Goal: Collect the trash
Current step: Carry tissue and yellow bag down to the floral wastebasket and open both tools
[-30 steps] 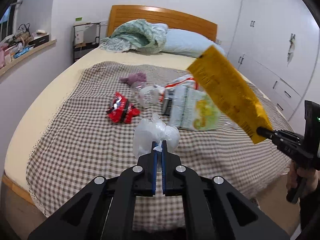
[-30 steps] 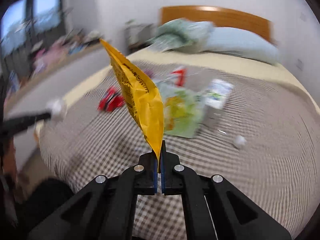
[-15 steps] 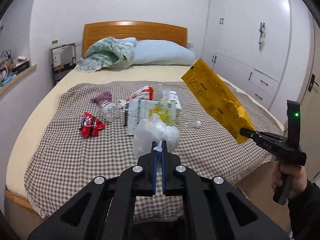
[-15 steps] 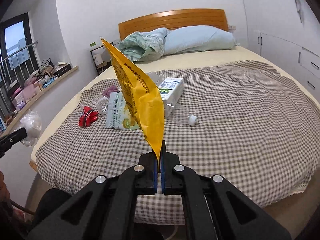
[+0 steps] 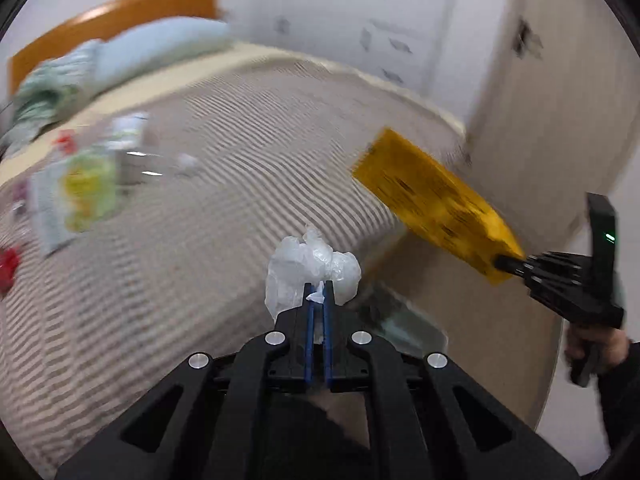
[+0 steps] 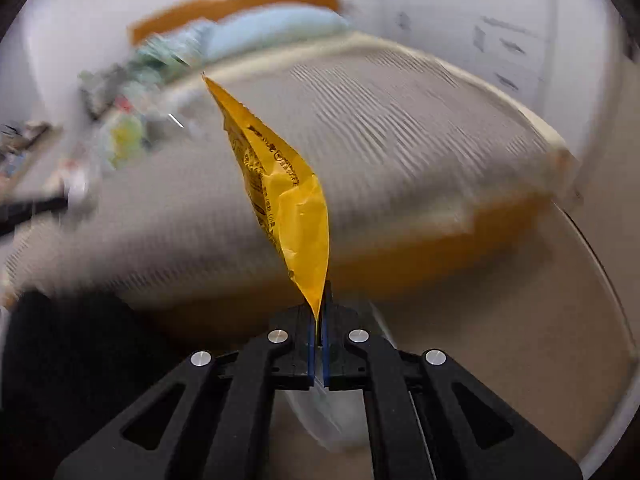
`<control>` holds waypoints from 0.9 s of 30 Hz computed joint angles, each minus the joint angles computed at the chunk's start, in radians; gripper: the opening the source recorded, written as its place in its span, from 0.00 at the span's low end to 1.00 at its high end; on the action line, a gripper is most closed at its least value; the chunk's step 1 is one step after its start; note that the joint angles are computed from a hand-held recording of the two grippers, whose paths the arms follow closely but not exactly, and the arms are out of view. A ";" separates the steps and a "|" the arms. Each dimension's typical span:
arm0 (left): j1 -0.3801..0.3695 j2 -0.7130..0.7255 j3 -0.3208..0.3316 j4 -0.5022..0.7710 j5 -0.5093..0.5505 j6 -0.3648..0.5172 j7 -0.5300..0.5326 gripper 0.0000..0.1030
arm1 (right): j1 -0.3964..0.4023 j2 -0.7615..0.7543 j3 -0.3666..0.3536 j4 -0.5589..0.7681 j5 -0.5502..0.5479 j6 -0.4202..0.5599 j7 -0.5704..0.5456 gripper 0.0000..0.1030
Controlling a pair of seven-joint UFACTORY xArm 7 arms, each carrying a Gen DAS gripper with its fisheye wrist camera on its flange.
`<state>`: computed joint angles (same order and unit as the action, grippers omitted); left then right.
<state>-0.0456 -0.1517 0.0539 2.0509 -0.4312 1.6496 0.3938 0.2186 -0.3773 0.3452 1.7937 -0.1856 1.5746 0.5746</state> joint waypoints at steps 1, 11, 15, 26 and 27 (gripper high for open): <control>-0.017 -0.010 -0.030 -0.047 0.024 -0.010 0.011 0.01 | 0.006 -0.071 -0.025 -0.081 0.028 0.040 0.010 0.02; -0.139 0.028 -0.148 -0.205 0.160 0.000 0.005 0.01 | -0.002 -0.313 -0.114 -0.628 0.214 0.034 0.019 0.02; -0.170 0.063 -0.171 -0.227 0.199 0.000 -0.008 0.01 | -0.008 -0.237 -0.123 -0.715 0.223 -0.035 0.011 0.02; -0.262 0.166 -0.218 -0.261 0.281 0.023 -0.037 0.01 | 0.004 -0.052 -0.131 -0.837 0.133 -0.153 0.090 0.29; -0.266 0.173 -0.219 -0.267 0.281 0.027 -0.045 0.01 | 0.008 -0.058 -0.139 -0.851 0.136 -0.173 0.090 0.36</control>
<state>-0.3116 0.0213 -0.1652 1.7839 -0.1503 1.6761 0.3493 0.2263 -0.4356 0.2060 0.9425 -0.0491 1.4012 0.6650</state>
